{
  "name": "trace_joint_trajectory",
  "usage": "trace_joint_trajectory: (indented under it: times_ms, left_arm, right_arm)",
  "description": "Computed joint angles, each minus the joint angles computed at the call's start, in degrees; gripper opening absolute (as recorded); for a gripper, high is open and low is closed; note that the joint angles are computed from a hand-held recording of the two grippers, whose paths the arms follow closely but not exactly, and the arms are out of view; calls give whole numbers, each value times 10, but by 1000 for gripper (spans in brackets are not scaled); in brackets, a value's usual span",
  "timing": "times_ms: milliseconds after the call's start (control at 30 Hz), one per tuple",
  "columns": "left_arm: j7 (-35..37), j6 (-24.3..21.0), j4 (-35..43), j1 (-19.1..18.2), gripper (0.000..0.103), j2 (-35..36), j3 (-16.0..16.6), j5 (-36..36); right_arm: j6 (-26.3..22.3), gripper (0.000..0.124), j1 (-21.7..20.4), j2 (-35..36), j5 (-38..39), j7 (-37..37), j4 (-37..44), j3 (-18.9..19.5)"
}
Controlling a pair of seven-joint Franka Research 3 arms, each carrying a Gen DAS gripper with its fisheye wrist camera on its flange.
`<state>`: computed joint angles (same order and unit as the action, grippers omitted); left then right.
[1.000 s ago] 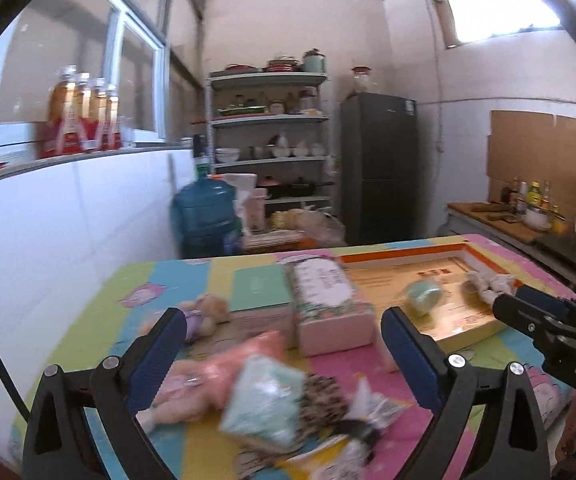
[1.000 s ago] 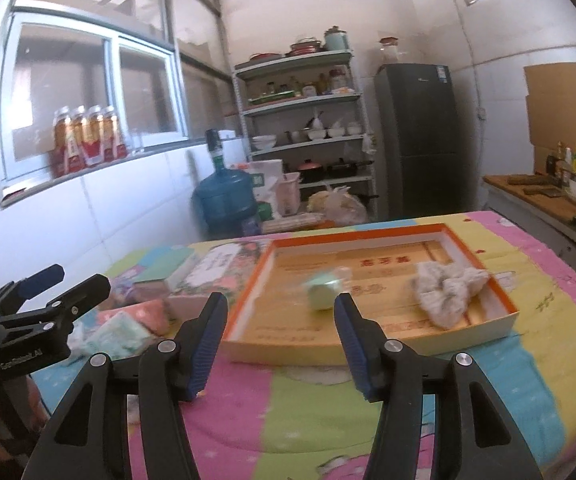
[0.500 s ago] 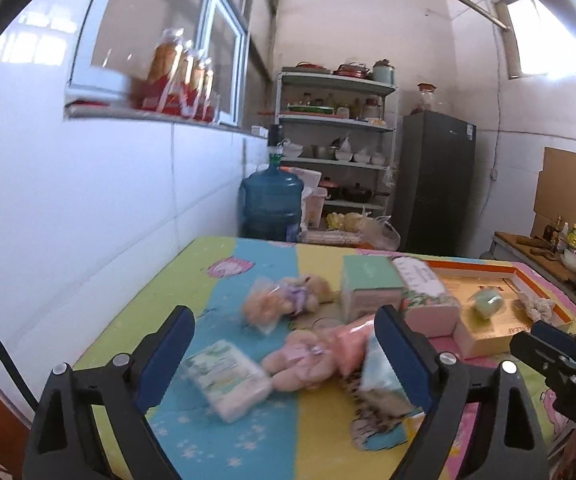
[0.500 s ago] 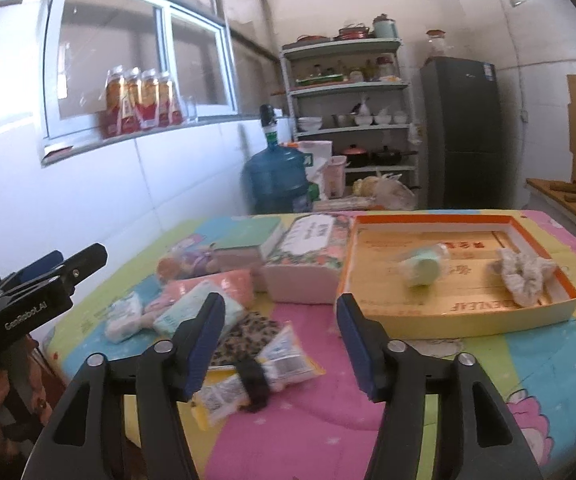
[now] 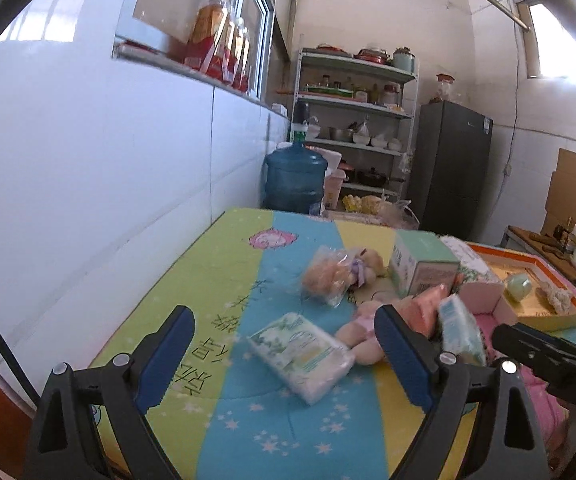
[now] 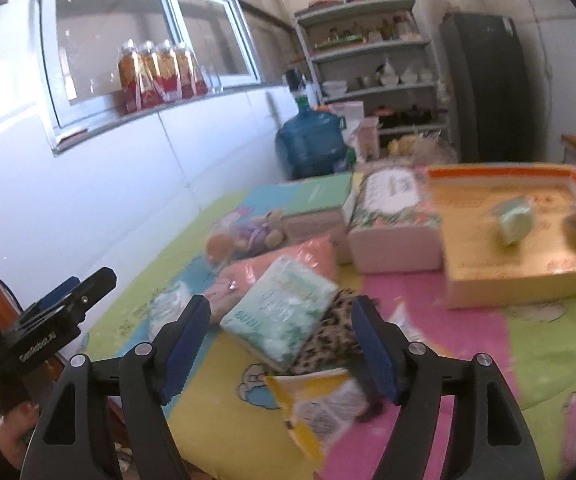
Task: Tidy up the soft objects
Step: 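Move both tools back to the pile toward the tissue packs, then grasp the floral tissue pack with the left tool while the right tool grasps the green tissue pack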
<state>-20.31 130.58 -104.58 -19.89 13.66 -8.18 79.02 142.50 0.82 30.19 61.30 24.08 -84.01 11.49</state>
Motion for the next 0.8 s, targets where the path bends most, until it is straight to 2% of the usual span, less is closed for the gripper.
trace_joint_trajectory:
  times_ms: [133,333,600,700,800]
  left_arm:
    - [-16,20,-15,8,92,-3,3,3]
    - [-29,50,-24,20,92,-2,8,10]
    - [-16,89,-18,33,92,12,13,-1]
    - [0,101,-7,35,92,24,17,-17]
    - [14,116,4,37,92,37,21,-40]
  right_arm:
    - [-10,75,13,23,-32,53,25,-7]
    - [16,75,27,46,-69,96,49,-5]
    - [35,75,25,64,-97,117,66,10]
    - [36,61,21,63,-101,107,64,15]
    - [52,57,11,54,-81,78,51,27]
